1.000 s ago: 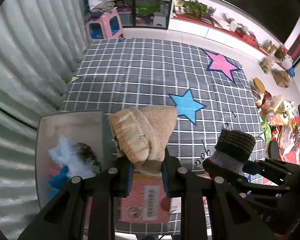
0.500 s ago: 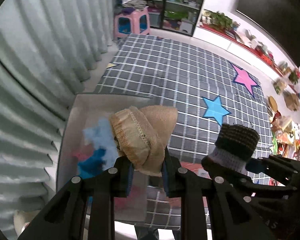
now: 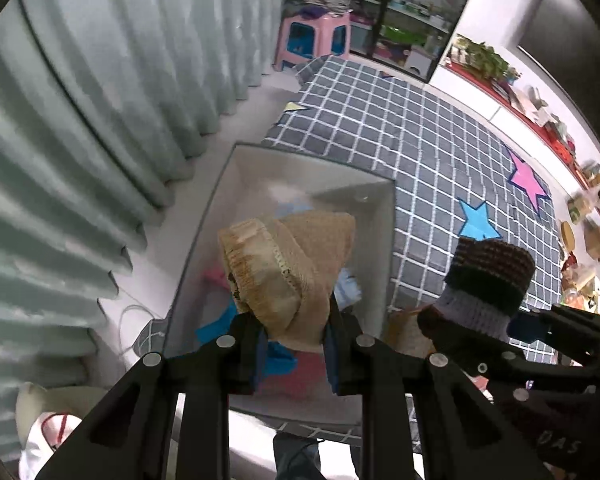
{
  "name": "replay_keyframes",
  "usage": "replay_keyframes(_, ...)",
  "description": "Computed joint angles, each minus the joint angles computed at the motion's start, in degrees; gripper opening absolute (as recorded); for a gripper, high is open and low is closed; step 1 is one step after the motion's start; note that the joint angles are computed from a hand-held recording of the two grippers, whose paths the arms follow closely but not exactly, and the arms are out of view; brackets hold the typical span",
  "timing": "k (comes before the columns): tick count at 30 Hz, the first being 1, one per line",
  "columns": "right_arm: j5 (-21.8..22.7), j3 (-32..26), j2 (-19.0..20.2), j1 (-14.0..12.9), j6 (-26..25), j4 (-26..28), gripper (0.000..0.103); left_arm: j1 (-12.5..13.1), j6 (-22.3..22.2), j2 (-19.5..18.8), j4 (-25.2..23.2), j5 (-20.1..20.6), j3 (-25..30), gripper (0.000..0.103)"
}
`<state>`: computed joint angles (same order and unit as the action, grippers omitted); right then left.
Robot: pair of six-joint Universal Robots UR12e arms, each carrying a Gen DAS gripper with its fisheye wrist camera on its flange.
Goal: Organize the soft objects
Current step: 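Carry the beige hat and striped knit cap over the white box with both tools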
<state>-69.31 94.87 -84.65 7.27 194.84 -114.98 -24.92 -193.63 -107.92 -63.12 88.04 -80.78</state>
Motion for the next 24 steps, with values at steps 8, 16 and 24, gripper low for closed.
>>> replay_keyframes(8, 0.2, -2.0, 2.1, 1.8, -0.9, 1.1, 0.046, 1.6, -0.8, 1.1, -0.7, 0.0, -2.3, 0.025)
replay_keyframes(16, -0.2, -4.7, 4.7, 2.7, -1.5, 2.0, 0.046, 2.1, -0.6, 0.0, -1.2, -0.2, -1.7, 0.025)
replay_keyframes(24, -0.7, -6.9, 7.1, 2.2, -1.7, 2.4, 0.046, 2.1, -0.7, -2.2, -2.3, -0.3, 0.7, 0.025)
